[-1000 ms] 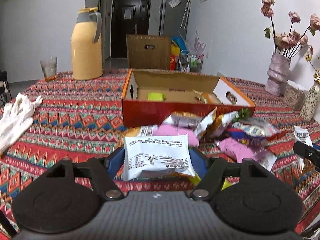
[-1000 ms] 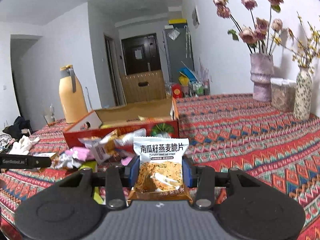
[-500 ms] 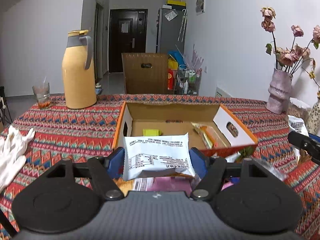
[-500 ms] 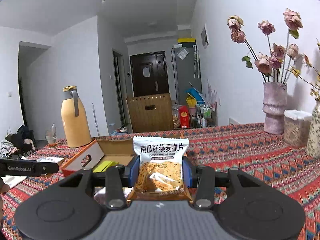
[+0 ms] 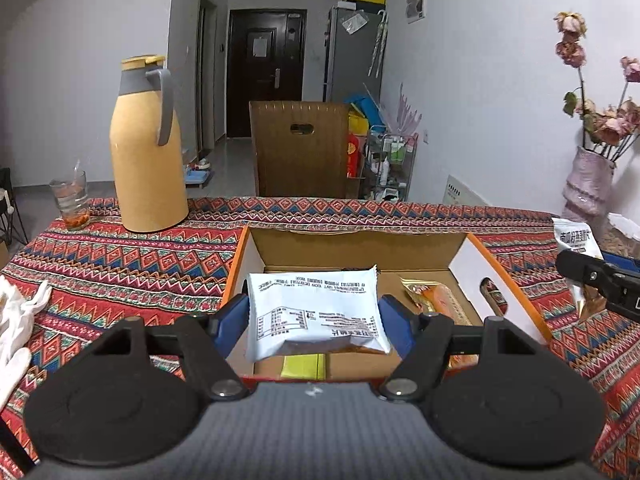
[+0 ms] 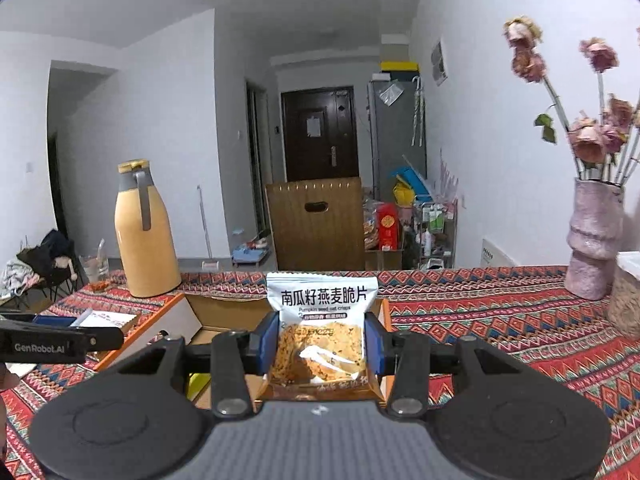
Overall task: Organize snacks
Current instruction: 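Carry both white packets into the cardboard box and open both tools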
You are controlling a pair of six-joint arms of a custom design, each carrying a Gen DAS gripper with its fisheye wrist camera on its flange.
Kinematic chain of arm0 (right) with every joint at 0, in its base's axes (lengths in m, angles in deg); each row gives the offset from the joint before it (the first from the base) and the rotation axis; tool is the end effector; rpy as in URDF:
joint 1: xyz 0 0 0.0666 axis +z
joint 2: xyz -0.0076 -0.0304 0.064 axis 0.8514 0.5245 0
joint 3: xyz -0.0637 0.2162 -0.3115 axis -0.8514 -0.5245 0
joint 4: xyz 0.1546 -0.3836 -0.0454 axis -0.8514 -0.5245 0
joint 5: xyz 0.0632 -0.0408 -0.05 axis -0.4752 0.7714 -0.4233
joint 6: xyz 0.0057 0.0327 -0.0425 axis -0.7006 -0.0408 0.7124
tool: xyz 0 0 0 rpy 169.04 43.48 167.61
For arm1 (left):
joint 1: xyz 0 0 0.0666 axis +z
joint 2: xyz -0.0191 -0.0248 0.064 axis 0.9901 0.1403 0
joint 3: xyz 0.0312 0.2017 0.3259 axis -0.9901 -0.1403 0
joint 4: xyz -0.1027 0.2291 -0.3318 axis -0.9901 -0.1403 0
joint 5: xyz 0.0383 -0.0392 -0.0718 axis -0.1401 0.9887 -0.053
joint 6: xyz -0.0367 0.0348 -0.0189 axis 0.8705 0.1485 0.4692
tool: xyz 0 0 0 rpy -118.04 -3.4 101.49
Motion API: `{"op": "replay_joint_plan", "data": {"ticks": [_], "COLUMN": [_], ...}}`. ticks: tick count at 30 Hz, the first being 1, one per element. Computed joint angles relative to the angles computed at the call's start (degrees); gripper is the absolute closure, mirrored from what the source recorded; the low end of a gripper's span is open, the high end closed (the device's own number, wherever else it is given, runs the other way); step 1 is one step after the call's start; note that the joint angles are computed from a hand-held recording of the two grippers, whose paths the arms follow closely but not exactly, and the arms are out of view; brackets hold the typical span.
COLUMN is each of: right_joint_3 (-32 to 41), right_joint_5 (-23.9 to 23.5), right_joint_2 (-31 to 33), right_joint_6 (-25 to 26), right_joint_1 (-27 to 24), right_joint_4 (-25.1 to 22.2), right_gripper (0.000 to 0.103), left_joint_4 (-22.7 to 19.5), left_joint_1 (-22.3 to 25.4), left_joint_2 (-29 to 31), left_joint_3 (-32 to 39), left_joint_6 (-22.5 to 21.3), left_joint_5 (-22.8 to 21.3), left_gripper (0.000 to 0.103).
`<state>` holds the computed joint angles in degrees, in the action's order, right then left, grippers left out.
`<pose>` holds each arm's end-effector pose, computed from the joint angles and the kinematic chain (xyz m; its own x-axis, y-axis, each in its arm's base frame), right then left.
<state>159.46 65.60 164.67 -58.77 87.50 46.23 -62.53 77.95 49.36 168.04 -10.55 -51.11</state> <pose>0.5739 0.3006 0.3633 -0.3576 0.1012 -0.9284 0.0435 0.9948 0.0916 0.6403 -0.0516 0.3826 -0.4971 0.0906 -0.8630 0.2584 0.9649 -0.0475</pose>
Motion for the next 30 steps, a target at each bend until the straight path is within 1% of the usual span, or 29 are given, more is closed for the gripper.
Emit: {"op": "replay_joint_plan", "data": {"ticks": [5,7,10,14,16,19,24,29,30], "right_joint_3": [6.41,8.9,11.64,11.61,12.25,13.26,14.41,14.41,14.3], "right_joint_5": [-2.98,-4.0,-5.04,-5.22,-6.55,-8.45,-10.07,-10.37,-10.51], "right_joint_2": [4.38,6.11,8.38,9.57,10.37,11.46,12.66,12.92,12.85], "right_joint_6": [1.32,1.59,1.44,1.49,1.06,0.59,0.12,0.15,0.22], "right_joint_1": [-1.84,-2.52,-3.2,-3.64,-4.05,-4.46,-4.75,-4.64,-4.64], "right_joint_4": [-5.05,-6.88,-8.81,-7.81,-8.74,-9.63,-10.96,-10.81,-10.68], "right_gripper": [0.06,0.06,0.06,0.06,0.06,0.06,0.06,0.057,0.054], "left_joint_4": [-1.7,-1.43,-1.37,-0.95,-2.55,-3.84,-4.31,-4.36,-4.35], "left_joint_1": [-0.37,-0.61,-0.55,-0.56,-0.55,-0.64,-0.56,-0.49,-0.49], "left_joint_2": [3.83,5.06,6.97,9.28,10.51,11.7,12.13,12.2,12.18], "left_joint_3": [4.05,5.13,6.79,8.31,9.71,10.74,10.83,10.69,10.69], "left_joint_6": [2.28,2.37,3.06,4.23,4.04,3.58,3.41,3.47,3.47], "left_joint_5": [-0.47,-1.39,-1.44,-2.91,-2.79,-2.79,-2.02,-2.09,-2.01], "left_gripper": [0.031,0.031,0.031,0.031,0.031,0.031,0.03,0.025,0.024]}}
